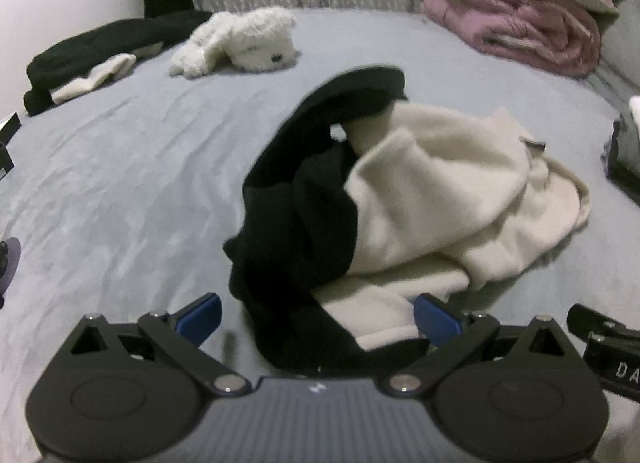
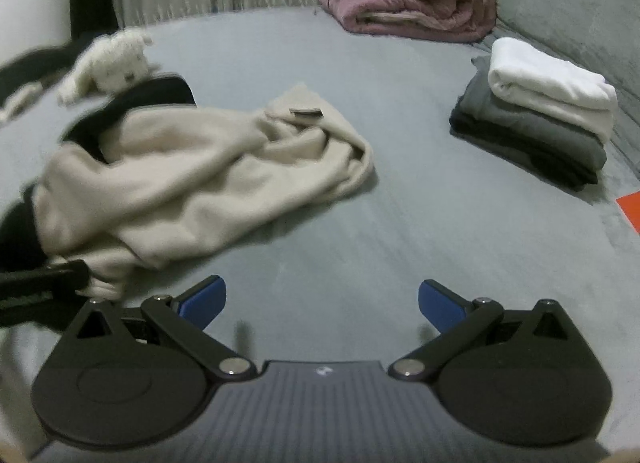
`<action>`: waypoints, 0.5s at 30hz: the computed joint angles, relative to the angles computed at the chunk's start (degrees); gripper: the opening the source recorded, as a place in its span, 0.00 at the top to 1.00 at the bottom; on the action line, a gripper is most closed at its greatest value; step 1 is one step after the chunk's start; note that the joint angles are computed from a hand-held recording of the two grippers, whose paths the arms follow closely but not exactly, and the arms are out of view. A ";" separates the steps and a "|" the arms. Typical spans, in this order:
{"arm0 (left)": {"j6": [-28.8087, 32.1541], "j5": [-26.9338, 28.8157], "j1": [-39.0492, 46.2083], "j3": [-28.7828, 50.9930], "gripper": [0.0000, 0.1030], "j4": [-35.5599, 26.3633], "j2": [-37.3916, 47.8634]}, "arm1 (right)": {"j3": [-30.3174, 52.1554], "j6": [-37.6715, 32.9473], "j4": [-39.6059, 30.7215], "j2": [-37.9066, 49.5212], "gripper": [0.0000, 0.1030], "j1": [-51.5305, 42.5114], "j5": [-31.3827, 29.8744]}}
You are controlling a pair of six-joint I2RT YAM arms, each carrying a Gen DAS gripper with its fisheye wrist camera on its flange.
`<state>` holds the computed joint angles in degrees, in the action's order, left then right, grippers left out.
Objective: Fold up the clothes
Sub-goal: 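Move both grippers toward the crumpled cream sweatshirt with black sleeves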
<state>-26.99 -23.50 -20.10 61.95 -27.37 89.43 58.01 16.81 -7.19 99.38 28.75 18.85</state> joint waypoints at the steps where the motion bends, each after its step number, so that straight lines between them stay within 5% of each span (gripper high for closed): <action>1: 0.11 0.18 0.02 -0.24 0.00 0.23 0.07 | 0.15 -0.27 -0.28 0.37 0.00 -0.26 -0.06; 7: 0.41 0.51 1.16 -0.49 0.00 -0.49 1.68 | 1.88 -1.35 -2.63 3.60 0.00 -2.62 -2.36; 15: 3.23 2.12 1.98 -7.06 0.00 7.66 -0.74 | 0.96 -3.59 -0.84 3.80 0.00 -4.13 -5.51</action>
<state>-23.76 -21.38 -18.12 54.88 -19.70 88.69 58.97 13.22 -8.03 103.17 24.62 13.34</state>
